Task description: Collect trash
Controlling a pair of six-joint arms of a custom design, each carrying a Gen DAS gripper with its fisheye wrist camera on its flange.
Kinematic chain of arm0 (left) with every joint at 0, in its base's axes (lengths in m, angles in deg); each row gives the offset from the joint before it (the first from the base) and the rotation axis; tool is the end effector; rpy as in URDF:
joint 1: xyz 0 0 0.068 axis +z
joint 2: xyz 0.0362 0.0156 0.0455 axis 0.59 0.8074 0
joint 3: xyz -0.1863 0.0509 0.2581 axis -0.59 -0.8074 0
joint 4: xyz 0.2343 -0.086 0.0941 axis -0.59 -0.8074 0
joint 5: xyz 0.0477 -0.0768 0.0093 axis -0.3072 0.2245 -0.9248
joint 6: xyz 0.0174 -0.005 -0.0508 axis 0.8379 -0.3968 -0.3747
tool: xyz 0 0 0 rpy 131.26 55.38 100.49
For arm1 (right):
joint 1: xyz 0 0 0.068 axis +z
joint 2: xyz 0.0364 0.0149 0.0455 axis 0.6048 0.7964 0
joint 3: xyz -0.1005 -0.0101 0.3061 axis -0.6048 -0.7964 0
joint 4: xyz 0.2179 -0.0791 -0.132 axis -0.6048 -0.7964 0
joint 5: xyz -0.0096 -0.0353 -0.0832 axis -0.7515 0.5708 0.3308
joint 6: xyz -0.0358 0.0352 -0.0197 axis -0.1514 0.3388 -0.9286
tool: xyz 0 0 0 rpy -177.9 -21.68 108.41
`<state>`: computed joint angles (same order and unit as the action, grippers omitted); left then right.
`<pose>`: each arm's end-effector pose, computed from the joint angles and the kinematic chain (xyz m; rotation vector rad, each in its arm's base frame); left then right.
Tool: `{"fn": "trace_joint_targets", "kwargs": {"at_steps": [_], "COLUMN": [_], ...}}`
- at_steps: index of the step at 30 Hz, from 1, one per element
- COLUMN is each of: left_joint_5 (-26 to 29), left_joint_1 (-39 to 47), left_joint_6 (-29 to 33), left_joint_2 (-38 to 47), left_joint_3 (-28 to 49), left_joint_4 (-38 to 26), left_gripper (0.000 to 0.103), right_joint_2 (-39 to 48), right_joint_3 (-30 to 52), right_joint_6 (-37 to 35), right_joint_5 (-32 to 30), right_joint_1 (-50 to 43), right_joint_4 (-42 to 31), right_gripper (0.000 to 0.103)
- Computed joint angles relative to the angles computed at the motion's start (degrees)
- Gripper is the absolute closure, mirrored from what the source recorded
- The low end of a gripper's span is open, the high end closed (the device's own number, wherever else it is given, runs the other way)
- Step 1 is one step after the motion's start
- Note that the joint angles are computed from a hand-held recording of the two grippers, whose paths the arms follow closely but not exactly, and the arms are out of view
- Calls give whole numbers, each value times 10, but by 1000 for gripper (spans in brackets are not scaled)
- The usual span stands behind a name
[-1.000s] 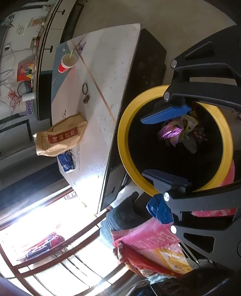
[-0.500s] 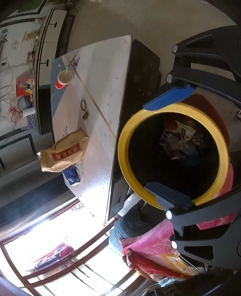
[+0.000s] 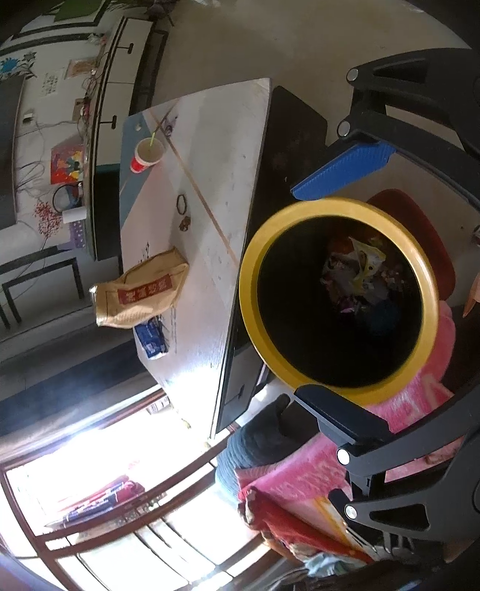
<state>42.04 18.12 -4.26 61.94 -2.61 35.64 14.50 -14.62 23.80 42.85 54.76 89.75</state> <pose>0.3899 -0.1467 0.1367 0.9858 2.1820 -0.6759 0.2183 0.0488 0.1272 0.9722 2.0359 -0.0187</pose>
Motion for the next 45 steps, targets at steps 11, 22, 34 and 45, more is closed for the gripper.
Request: {"fn": "trace_joint_targets", "kwargs": {"at_steps": [11,22,34,45], "left_joint_5": [10,30,53,98], "left_joint_1": [63,137,212,280], "left_joint_6": [1,17,16,5], "left_joint_2": [-42,-77,-112,-127], "left_joint_3": [-34,-77,-137,-198], "left_joint_4": [15,40,118,215], "left_gripper": [7,7,6,6], "right_joint_2": [2,60,94,131], "right_joint_3": [81,151,192,248], "right_joint_6": [1,-3,9,106], "right_joint_5": [123,141,190,378], "right_joint_1": [129,206,277,363], "right_joint_4": [-114,-151,-161,-260], "right_gripper": [11,11,11,11]}}
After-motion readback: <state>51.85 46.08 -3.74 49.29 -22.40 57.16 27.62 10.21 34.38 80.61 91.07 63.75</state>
